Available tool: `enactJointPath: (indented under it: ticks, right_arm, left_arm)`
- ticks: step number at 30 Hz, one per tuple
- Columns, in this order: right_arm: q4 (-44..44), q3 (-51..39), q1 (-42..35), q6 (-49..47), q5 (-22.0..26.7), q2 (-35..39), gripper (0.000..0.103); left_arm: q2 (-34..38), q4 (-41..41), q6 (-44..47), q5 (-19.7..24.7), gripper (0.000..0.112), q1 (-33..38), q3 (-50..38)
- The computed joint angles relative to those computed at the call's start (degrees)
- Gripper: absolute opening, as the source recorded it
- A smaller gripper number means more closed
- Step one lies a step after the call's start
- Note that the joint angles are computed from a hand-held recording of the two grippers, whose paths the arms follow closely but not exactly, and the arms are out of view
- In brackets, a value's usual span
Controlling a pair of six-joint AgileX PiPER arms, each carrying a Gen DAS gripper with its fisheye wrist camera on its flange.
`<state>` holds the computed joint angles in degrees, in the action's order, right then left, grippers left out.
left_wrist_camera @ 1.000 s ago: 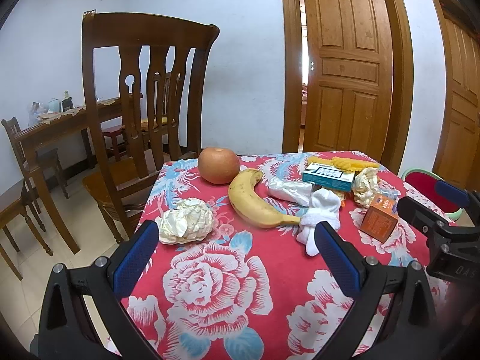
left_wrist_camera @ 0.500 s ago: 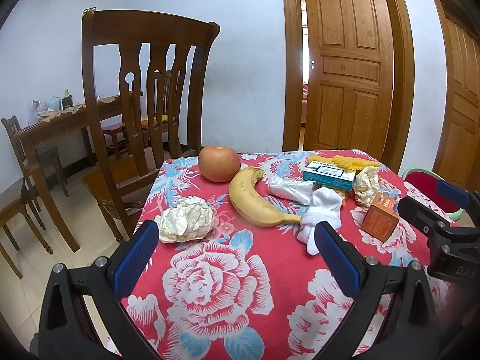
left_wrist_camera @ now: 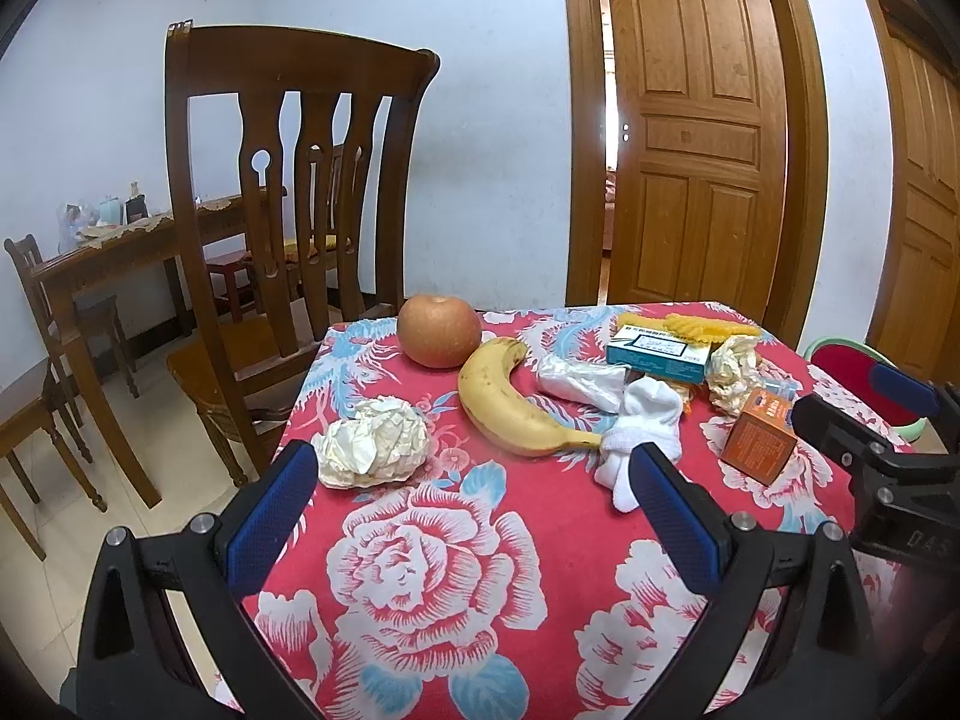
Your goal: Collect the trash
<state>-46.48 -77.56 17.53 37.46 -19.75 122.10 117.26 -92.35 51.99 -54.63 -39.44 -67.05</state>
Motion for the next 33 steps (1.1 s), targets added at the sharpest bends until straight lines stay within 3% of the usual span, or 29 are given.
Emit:
enactJointPath:
  ticks: [33]
  right_arm:
    - [0.39,-0.47,0.39,-0.95,0.82,-0.05,0.103]
  left_arm:
    - [-0.25,-0.28,0.3,-0.8,0.102,-0.84,-0.26]
